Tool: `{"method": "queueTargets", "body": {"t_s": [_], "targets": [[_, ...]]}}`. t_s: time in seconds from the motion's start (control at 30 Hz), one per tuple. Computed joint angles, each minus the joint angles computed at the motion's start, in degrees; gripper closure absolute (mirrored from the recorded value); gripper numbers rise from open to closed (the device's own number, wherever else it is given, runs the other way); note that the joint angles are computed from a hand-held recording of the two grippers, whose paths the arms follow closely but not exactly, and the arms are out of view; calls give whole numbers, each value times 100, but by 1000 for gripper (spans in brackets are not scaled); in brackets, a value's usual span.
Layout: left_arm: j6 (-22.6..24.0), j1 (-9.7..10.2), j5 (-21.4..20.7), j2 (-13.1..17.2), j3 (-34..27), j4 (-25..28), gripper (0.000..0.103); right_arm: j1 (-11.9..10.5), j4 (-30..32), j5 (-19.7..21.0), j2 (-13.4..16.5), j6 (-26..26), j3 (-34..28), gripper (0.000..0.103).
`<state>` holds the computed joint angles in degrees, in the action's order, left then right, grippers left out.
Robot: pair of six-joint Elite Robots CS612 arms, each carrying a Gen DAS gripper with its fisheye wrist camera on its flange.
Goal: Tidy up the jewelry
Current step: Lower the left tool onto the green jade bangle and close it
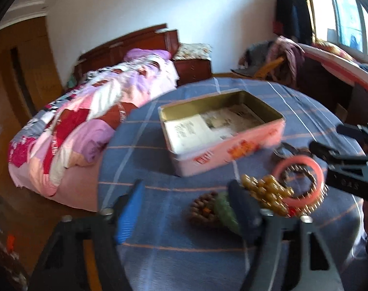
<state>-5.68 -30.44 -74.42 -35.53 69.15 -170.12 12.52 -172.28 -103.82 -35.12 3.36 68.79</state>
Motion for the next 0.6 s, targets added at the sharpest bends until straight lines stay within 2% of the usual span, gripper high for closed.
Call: {"method": "queueTargets", "body": {"t_s": [0.13,0.27,0.37,0.6], "targets": [[90,8,-369,45,-52,209,60,-14,38,14,25,4,-36,23],[122,66,-820,107,-105,318,88,-21,74,4,50,23,-71,23],[178,89,-962,83,-53,158,94,-26,54,-6,65,-1,-78,23],[91,169,-1123,-35,71,-344,96,-45,-2,-36,80,69,-77,23]]}}
